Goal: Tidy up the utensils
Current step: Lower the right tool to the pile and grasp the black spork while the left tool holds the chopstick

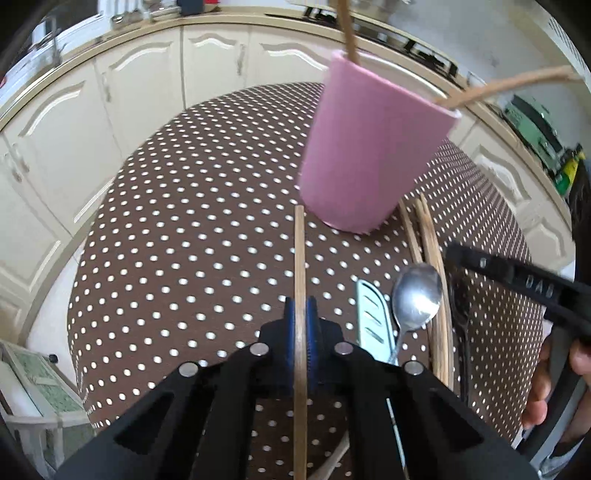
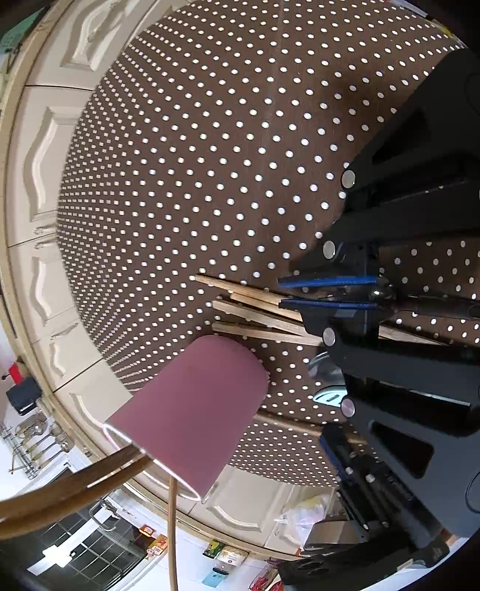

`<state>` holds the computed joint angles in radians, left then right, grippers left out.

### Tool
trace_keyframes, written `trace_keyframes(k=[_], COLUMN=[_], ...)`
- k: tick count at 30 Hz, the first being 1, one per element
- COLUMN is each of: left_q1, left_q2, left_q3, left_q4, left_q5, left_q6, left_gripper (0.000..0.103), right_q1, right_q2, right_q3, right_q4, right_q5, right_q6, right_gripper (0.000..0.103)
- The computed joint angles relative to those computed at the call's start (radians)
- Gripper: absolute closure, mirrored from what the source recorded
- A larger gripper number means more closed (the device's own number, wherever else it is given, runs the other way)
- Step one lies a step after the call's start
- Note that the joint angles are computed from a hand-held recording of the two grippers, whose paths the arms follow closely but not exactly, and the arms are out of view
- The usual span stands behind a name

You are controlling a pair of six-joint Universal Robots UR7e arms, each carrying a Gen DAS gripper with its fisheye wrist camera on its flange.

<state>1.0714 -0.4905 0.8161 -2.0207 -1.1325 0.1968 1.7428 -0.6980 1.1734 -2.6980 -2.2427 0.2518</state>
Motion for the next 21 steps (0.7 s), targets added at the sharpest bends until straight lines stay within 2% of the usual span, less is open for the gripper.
trace_keyframes(k=[4,9,13,17,21], left_q1=[0.011,0.012,0.005,-0.004,-0.008], left_q2=[-0.017,-0.057,-0.074,-0.102,-0.116], left_q3=[0.005,0.052,0.077,0.129,0.156], left_q4=[-0.021,-0.071,-0.092,-0.114,-0.123], left_q5=[-0.018,-0.041,-0.047,-0.049,-0.055], left_q6=[-0.008,-0.013,-0.012,-0.009,-0.006], left_gripper=[0.097,0.097,0.097,0.097,0.097], right_q1=[0.008,0.031,0.047,0.054,0.064], right_q2=[-0.012,-0.041,-0.065,-0.1,-0.105], right_q3=[0.023,0.087,0.159,0.234,0.26], right_q4=[-0.032,-0.01,-0.037,-0.027,-0.031], right_q5=[-0.004,-0.081,-0.115,-0.098,-0.109], right_q6=[-0.021,-0.027,-0.007,0.014,0.02], right_gripper=[0.096,0.095,0.095,0.095,0.088])
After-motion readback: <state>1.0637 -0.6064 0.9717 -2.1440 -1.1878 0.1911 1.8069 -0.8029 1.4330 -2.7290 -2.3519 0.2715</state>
